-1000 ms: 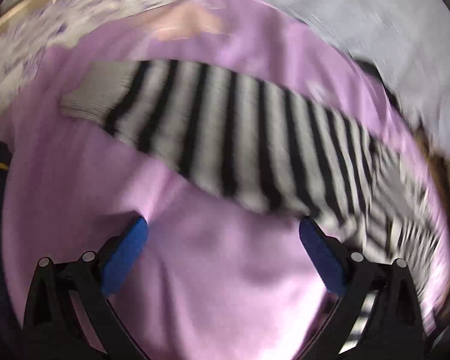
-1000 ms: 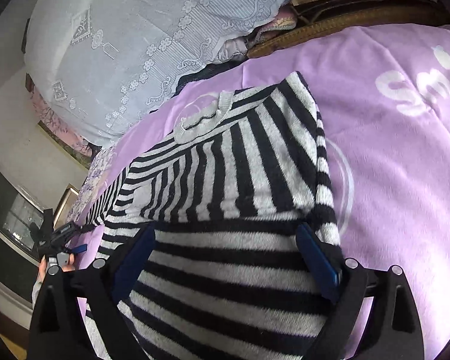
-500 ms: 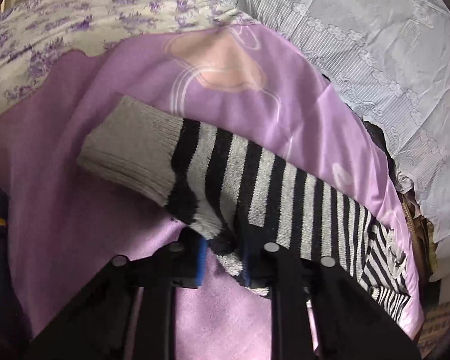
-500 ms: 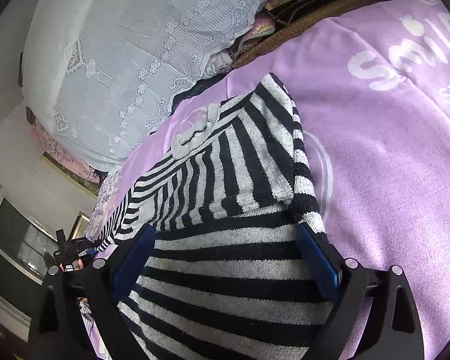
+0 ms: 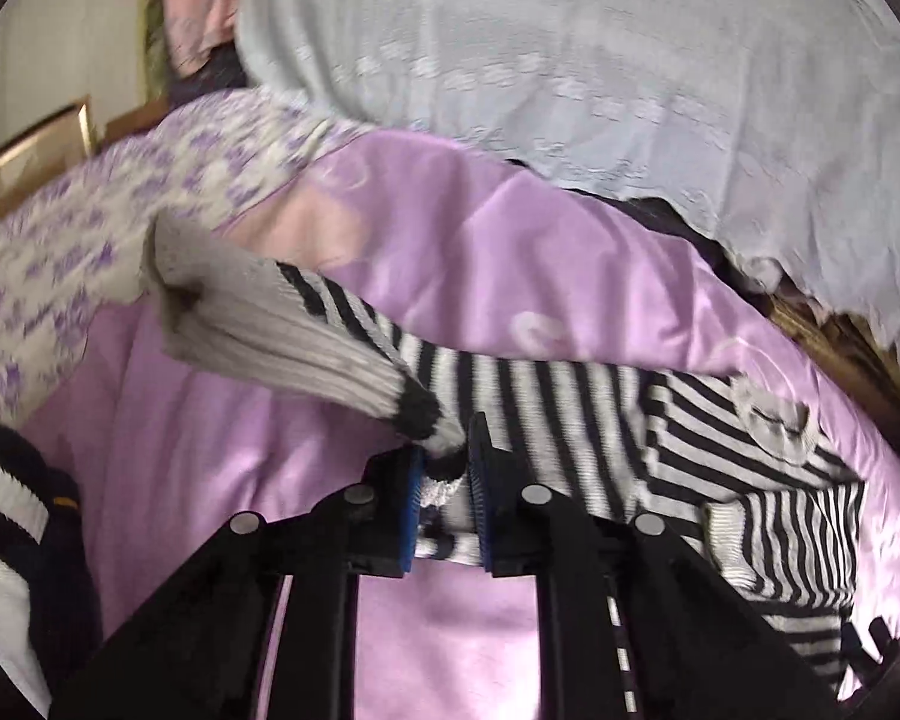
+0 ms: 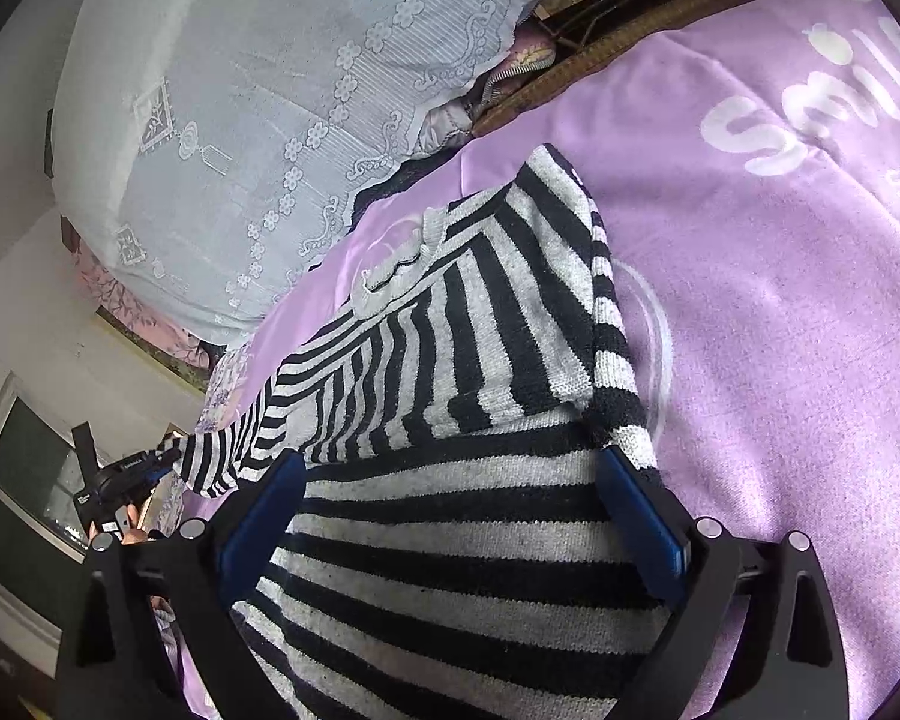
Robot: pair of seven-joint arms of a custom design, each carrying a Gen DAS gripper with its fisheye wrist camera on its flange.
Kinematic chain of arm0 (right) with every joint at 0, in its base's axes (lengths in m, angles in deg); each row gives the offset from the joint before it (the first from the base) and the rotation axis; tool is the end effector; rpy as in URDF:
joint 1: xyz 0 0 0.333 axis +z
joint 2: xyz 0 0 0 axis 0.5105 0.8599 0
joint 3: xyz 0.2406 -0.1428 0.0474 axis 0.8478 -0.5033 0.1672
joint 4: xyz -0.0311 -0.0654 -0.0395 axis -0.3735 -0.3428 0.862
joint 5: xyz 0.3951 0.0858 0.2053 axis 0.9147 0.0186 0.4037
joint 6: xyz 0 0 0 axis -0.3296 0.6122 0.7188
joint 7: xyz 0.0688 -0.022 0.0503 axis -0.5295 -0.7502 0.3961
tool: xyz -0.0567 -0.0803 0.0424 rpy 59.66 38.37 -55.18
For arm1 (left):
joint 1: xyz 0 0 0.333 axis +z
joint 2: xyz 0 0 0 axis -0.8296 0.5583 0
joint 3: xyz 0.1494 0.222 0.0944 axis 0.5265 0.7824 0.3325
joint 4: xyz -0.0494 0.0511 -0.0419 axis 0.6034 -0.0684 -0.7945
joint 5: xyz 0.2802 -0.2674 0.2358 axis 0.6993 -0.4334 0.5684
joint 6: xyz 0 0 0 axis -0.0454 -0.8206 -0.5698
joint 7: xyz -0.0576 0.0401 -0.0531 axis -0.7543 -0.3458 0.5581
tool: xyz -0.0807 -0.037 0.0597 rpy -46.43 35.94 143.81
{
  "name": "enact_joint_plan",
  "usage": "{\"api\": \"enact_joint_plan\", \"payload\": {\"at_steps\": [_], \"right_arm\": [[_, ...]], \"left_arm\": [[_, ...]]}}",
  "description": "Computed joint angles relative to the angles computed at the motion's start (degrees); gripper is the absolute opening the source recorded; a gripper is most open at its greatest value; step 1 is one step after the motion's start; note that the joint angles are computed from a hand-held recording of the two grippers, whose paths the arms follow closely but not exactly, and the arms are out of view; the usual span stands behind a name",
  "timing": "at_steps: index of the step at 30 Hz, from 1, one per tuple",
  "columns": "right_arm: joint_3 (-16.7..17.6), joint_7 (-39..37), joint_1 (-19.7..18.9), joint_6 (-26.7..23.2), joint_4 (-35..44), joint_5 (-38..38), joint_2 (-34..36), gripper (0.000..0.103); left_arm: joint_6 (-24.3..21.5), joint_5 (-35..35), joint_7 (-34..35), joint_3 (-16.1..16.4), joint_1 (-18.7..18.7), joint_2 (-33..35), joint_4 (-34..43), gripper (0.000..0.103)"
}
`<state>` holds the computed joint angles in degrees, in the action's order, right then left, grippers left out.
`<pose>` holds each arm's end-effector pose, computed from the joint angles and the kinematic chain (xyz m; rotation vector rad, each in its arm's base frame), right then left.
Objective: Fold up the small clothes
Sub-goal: 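Grasp the other sleeve cuff with the left gripper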
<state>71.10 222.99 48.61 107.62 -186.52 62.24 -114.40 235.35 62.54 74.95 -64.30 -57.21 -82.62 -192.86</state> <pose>0.4244 0.2199 0.4868 -1.1127 1.8087 -0.1765 0.6058 -0.0911 0.5911 -1.9103 1.6805 -0.8622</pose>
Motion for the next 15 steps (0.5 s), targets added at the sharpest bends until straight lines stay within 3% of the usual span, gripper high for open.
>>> {"api": "enact_joint_plan", "payload": {"at_steps": [13,15], "right_arm": [[-0.6,-0.8,0.7,0.7,0.2,0.4,0.7,0.099],[-0.7,-0.8,0.8,0.9,0.2,0.5,0.8,0.099]], "left_arm": [[0.0,4.3,3.9,-3.1,-3.7,-1.4,3.1,0.014],[-0.7,7.4,1.6,-4.1,-3.1,-1.4,3.1,0.024]]}}
